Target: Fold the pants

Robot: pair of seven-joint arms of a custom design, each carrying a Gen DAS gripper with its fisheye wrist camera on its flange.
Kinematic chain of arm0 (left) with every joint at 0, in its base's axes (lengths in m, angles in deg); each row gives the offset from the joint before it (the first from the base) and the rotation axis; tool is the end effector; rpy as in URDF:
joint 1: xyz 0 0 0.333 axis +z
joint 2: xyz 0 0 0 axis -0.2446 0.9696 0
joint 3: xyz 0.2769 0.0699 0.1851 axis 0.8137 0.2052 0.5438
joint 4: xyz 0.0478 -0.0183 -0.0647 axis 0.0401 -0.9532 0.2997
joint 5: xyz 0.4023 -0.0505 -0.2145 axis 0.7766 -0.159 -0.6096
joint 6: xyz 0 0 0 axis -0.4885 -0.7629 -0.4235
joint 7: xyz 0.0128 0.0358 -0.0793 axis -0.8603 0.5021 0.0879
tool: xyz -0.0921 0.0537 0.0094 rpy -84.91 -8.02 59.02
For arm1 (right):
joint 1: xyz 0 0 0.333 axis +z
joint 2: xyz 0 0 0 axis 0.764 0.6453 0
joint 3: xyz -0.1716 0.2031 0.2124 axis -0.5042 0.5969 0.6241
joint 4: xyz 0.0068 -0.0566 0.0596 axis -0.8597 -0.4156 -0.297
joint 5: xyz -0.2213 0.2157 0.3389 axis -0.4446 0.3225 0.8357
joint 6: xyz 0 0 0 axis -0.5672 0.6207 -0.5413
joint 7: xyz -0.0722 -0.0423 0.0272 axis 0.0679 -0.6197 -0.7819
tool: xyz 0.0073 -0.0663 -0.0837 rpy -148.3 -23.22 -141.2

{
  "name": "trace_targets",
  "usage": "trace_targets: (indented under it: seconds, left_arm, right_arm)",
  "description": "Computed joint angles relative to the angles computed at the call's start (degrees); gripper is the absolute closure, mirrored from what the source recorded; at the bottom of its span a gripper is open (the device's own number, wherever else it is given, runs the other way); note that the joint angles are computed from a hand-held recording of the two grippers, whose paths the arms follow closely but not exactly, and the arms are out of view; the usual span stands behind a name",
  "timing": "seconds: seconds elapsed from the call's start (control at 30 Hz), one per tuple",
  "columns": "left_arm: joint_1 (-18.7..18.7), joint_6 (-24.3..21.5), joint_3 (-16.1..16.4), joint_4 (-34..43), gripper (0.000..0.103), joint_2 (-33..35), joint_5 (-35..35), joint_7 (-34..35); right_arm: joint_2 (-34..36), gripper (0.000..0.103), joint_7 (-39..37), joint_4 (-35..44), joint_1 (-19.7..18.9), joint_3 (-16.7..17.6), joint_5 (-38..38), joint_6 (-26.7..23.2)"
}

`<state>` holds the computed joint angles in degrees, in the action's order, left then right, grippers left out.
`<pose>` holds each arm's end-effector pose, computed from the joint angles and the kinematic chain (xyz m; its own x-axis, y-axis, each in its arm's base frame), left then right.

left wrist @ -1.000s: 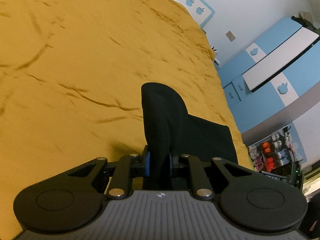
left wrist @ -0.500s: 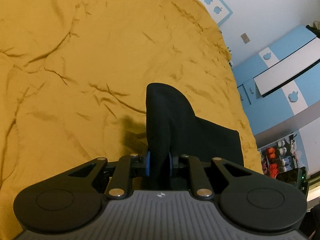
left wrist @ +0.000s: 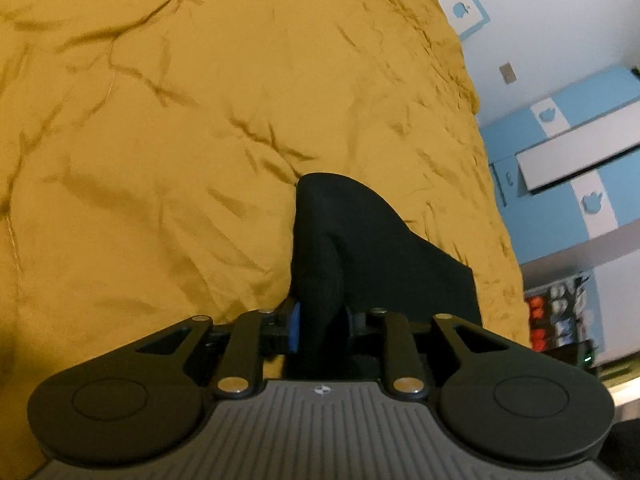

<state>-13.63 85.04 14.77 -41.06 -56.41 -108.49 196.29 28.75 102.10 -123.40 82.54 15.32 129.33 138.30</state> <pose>0.6271 -0.0978 0.4660 -0.2673 -0.7017 0.6604 -0.9460 0.0608 -0.3183 0.4715 0.1658 0.4727 -0.2571 -0.5595 -0.7880 -0.7665 0.6147 -0.1864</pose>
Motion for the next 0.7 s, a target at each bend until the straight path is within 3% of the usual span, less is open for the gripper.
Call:
trace_targets:
  seconds: [0.07, 0.2, 0.27, 0.4, 0.5, 0.6, 0.7]
  left_arm:
    - [-0.3, 1.6, -0.2, 0.4, 0.074, -1.1, 2.7, -0.1]
    - [-2.1, 10.6, -0.9, -0.3, 0.075, -3.6, 4.8, 3.8]
    - [-3.1, 11.9, -1.1, 0.0, 0.075, -3.5, 3.7, 5.5]
    - [-5.2, 15.8, -2.4, 0.4, 0.083, -1.8, 6.3, 4.9]
    - [-6.3, 20.2, -3.2, -0.2, 0.091, -0.4, 11.2, 0.9]
    - [-6.2, 20.6, -3.1, 0.1, 0.096, 0.4, 11.5, -1.9]
    - [-6.2, 20.8, -2.9, -1.2, 0.096, -2.0, 12.7, -1.6]
  right_arm:
    - [-1.0, 0.072, 7.9, -0.2, -5.8, 4.8, -12.5, -1.0]
    - [-2.1, 0.072, 20.2, 0.4, -16.6, 13.3, -34.2, -1.3]
    - [-1.1, 0.078, 21.7, 1.3, -17.1, 13.4, -37.7, 0.5]
    - [3.4, 0.093, 22.1, 3.9, -14.2, 10.6, -40.7, 3.4]
    - [5.5, 0.103, 28.3, 5.0, -17.6, 12.8, -48.9, 1.3]
    - [6.3, 0.103, 30.9, 5.2, -16.5, 11.1, -51.2, 0.8]
    - [5.1, 0.103, 35.6, 5.6, -17.6, 12.2, -57.8, -1.2]
